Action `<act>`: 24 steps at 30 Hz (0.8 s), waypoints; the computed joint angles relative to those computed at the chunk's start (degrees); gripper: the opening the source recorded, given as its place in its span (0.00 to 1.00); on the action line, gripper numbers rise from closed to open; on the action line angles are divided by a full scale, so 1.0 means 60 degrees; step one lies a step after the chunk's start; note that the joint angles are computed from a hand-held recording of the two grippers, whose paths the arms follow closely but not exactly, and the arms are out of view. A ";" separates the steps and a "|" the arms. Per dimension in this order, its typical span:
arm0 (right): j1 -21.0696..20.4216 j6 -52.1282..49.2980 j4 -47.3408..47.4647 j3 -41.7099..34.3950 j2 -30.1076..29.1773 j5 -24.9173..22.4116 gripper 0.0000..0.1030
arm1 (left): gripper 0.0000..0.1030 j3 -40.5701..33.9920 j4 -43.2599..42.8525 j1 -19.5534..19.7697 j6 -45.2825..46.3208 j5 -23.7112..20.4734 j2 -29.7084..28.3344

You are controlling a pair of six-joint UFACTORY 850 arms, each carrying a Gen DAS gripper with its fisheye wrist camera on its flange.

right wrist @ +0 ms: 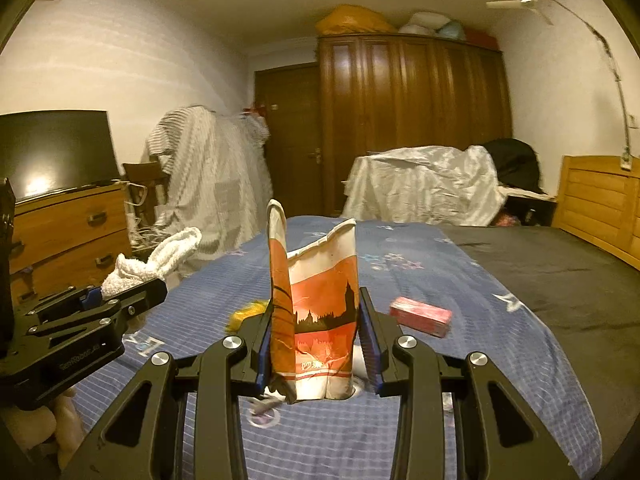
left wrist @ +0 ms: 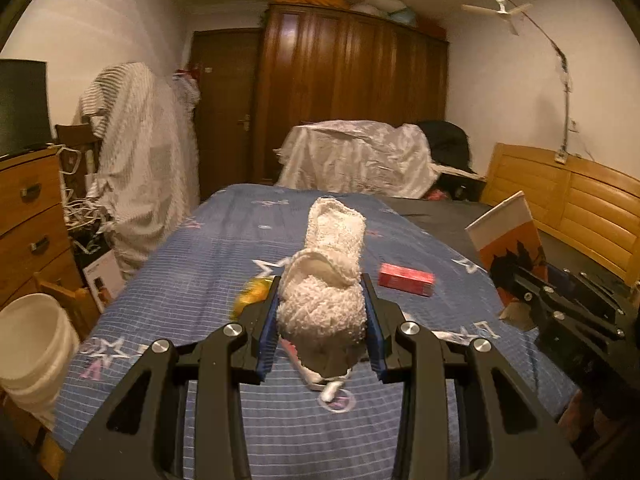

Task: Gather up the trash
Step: 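Lift both held items and carry them over the white bucket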

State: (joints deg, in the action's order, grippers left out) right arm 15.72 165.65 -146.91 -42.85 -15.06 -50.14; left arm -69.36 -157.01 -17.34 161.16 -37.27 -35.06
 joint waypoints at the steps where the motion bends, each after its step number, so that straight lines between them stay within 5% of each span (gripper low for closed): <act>1: 0.0014 0.0041 -0.0205 -0.0153 -0.0045 0.0147 0.36 | 0.34 -0.0032 -0.0106 0.0112 0.0029 0.0056 0.0009; 13: 0.0737 0.0246 -0.1713 -0.3352 -0.1661 0.2436 0.36 | 0.34 -0.0629 -0.1240 0.1506 0.0553 0.0694 -0.0038; 24: 0.1701 0.0059 -0.2230 -0.7902 -0.4157 0.5356 0.36 | 0.34 -0.1357 -0.1973 0.2681 0.0891 0.1564 -0.0358</act>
